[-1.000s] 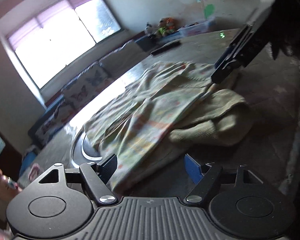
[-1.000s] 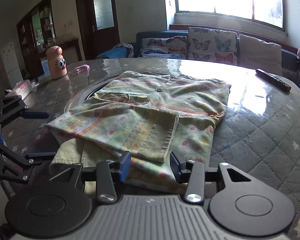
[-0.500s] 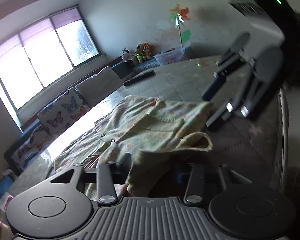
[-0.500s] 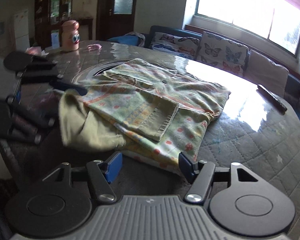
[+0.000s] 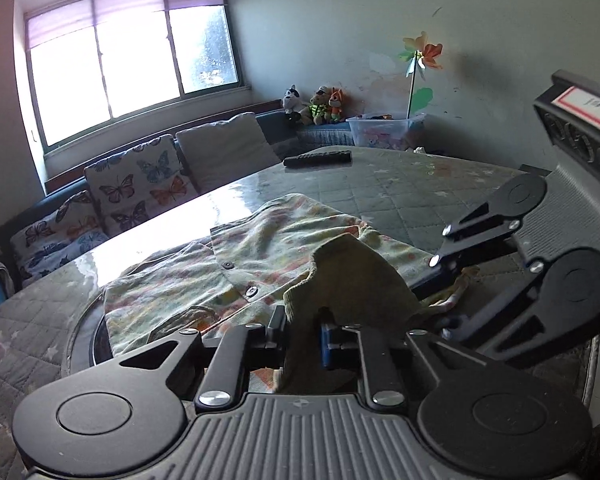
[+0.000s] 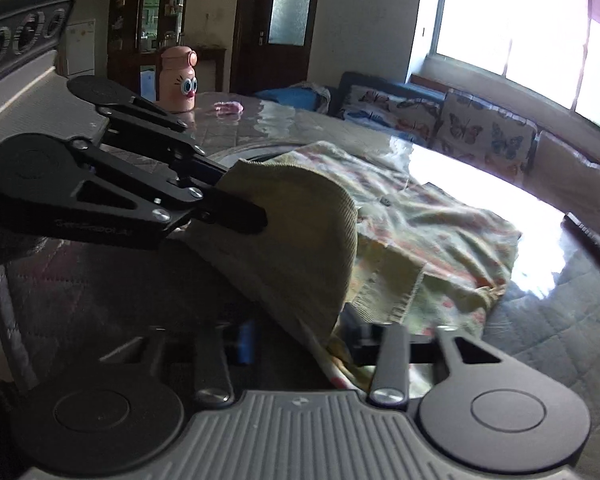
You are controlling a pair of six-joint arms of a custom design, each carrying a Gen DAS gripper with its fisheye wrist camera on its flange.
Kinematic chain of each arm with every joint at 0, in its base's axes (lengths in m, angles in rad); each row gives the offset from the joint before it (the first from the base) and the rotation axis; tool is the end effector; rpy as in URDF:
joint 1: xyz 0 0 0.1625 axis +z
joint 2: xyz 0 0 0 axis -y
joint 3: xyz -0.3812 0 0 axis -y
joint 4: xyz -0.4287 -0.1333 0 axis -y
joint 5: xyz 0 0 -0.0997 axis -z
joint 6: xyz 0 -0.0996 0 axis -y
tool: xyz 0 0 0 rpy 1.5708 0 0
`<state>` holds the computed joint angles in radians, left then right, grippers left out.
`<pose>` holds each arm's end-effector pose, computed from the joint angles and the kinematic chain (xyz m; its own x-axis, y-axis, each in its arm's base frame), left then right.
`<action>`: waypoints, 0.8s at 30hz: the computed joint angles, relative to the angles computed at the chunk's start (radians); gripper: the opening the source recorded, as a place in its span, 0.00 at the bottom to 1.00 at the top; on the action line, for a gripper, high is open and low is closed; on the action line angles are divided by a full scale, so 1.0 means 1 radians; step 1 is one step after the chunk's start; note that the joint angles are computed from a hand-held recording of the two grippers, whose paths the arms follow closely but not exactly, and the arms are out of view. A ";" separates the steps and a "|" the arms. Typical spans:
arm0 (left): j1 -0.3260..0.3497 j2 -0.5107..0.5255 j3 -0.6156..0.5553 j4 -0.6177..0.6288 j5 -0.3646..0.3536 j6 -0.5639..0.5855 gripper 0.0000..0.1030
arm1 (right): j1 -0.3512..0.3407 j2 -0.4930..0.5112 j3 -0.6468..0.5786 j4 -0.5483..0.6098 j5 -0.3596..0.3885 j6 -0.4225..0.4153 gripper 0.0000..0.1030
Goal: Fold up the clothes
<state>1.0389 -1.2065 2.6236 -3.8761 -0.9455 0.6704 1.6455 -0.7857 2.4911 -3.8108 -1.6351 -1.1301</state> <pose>-0.0007 -0.3790 0.1215 -0.5293 0.3533 -0.7714 0.8280 0.4137 -0.3786 0.1525 -0.3379 -0.0274 -0.3675 -0.7939 0.4844 -0.9297 0.3282 -0.1673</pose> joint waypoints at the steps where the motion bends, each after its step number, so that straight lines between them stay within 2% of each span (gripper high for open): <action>1: -0.006 -0.006 0.010 -0.005 0.011 -0.002 0.21 | 0.002 -0.011 -0.006 0.028 0.001 0.021 0.25; 3: -0.015 -0.024 0.033 -0.019 0.038 -0.004 0.40 | 0.005 -0.036 -0.011 0.065 0.007 0.070 0.21; 5: -0.019 -0.044 0.059 -0.033 0.059 0.003 0.49 | 0.009 -0.056 -0.012 0.087 0.013 0.101 0.19; 9: -0.035 -0.044 0.101 -0.091 0.127 0.057 0.57 | 0.017 -0.093 -0.016 0.123 0.034 0.159 0.16; 12: -0.031 -0.007 0.103 -0.152 0.159 0.119 0.65 | 0.025 -0.099 -0.025 0.120 0.045 0.178 0.15; 14: -0.021 0.034 0.092 -0.210 0.170 0.177 0.65 | 0.029 -0.099 -0.029 0.110 0.050 0.184 0.15; 19: 0.019 0.154 0.036 -0.371 0.186 0.354 0.65 | 0.034 -0.095 -0.034 0.087 0.060 0.196 0.13; 20: 0.031 0.159 0.028 -0.375 0.182 0.366 0.61 | 0.035 -0.093 -0.034 0.082 0.060 0.197 0.13; 21: 0.042 0.163 0.020 -0.379 0.178 0.379 0.47 | 0.035 -0.092 -0.033 0.076 0.060 0.197 0.12; 22: 0.054 0.168 0.012 -0.382 0.174 0.391 0.40 | 0.034 -0.091 -0.032 0.073 0.062 0.199 0.12; 23: 0.063 0.169 0.006 -0.384 0.171 0.398 0.28 | 0.032 -0.090 -0.031 0.070 0.063 0.200 0.11; 24: 0.071 0.162 0.003 -0.381 0.164 0.401 0.21 | 0.031 -0.089 -0.030 0.067 0.064 0.202 0.11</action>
<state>1.1102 -1.0442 2.6268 -4.2574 -0.7818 1.0715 1.6764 -0.8744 2.4611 -3.7435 -1.5712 -0.9279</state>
